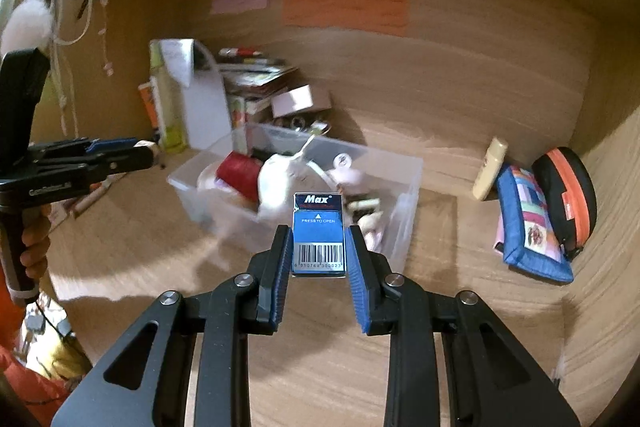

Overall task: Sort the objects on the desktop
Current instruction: 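Carry the Max box over the box with the right gripper while the left gripper carries the eraser, then open both grippers to drop the eraser and Max box into the box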

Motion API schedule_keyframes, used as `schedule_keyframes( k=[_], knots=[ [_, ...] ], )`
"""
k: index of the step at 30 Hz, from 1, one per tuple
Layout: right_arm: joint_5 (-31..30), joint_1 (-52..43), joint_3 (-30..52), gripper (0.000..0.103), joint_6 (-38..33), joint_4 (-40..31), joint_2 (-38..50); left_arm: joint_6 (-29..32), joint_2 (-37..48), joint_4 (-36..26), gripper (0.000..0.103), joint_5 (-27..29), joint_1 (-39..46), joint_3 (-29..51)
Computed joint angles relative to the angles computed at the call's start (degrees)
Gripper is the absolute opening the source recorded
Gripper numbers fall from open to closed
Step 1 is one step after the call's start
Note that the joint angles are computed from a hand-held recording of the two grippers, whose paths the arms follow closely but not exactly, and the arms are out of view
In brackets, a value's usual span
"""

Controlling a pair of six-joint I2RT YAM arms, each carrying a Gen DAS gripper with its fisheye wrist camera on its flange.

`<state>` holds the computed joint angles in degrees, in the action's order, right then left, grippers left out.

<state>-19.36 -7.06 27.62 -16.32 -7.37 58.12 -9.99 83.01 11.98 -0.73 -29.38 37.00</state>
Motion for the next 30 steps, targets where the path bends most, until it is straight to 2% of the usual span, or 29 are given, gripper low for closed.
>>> schedule_keyframes(
  k=[10,21,30],
  knots=[
    [-0.5,-1.3,5.8,0.025,2.4,4.4,10.8,1.1,6.5,-1.1,0.040,3.1,3.6,8.2],
    [-0.6,-1.6,10.5,0.025,4.1,7.4,22.8,-0.9,22.3,-6.0,0.040,8.6,6.4,22.9],
    [0.8,-0.3,13.5,0.025,3.1,8.0,29.4,-0.6,29.1,-7.2,0.040,7.7,6.0,28.9]
  ],
)
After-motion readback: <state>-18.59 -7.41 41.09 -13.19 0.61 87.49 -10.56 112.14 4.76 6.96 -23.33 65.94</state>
